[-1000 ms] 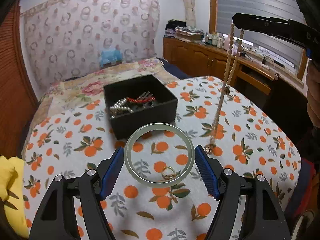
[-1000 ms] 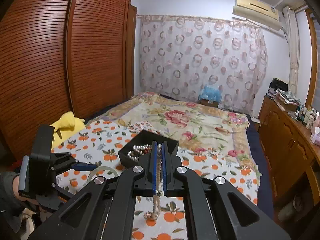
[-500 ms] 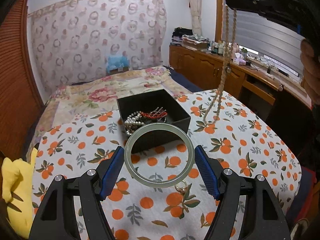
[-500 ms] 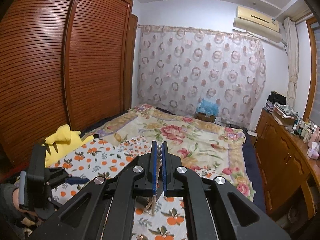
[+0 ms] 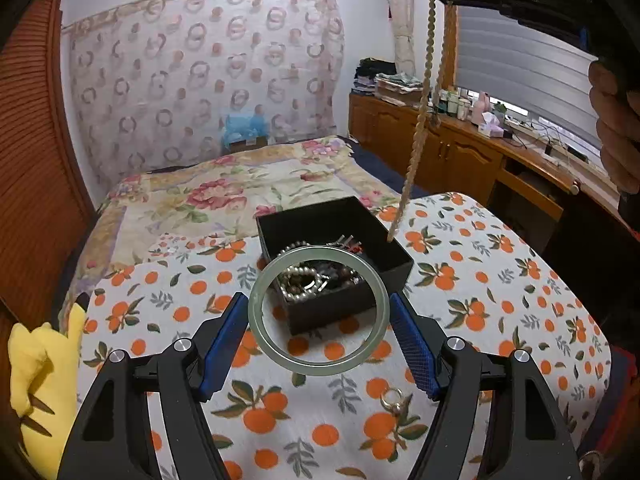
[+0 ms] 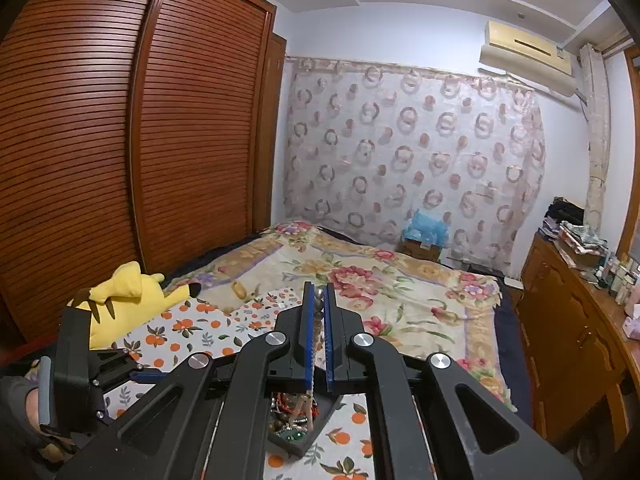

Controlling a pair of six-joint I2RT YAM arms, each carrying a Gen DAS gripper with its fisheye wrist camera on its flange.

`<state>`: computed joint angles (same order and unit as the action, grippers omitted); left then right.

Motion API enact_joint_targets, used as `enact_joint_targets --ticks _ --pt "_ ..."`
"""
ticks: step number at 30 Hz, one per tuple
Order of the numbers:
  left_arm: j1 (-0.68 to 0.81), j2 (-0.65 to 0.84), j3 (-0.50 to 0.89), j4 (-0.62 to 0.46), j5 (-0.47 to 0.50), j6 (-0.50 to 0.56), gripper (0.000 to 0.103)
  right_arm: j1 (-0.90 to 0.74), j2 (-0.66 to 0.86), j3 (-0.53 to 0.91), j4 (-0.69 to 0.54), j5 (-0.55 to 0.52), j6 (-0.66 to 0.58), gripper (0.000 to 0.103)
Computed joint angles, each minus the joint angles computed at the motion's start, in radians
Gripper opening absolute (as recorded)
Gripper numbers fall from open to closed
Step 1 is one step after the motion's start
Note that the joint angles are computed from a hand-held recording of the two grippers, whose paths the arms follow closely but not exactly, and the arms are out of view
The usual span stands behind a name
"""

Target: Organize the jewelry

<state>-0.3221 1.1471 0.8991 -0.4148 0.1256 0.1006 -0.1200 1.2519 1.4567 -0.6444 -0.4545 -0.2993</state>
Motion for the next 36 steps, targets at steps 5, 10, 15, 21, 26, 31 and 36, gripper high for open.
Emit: enact_joint_targets --ticks 5,10,15,21,26,31,36 --pt "0.014 0.059 0.045 0.013 0.003 0.004 0.069 0.011 0.035 -0.037 0.025 -0.008 -0.004 0.005" --pt "0.018 0.123 0.091 0.021 -0.002 0.012 0.069 0.039 0.057 -0.122 0.059 0.014 -0.021 0.005" --pt "0.013 0.187 0.143 0.025 -0.013 0.025 0.069 0.059 0.089 -0.192 0.091 0.039 -0.027 0.005" --pt "0.012 0.257 0.195 0.033 -0.018 0.030 0.069 0.061 0.137 -0.250 0.119 0.037 -0.032 0.005" --pt "0.013 0.319 0.239 0.035 -0.029 0.034 0.069 0.057 0.174 -0.272 0.134 0.026 -0.028 0.006" --pt "0.011 0.374 0.279 0.032 -0.030 0.033 0.069 0.042 0.189 -0.281 0.147 0.021 -0.033 0.021" --pt "-0.001 0.433 0.320 0.028 -0.040 0.037 0.069 -0.004 0.174 -0.325 0.168 0.014 -0.040 0.021"
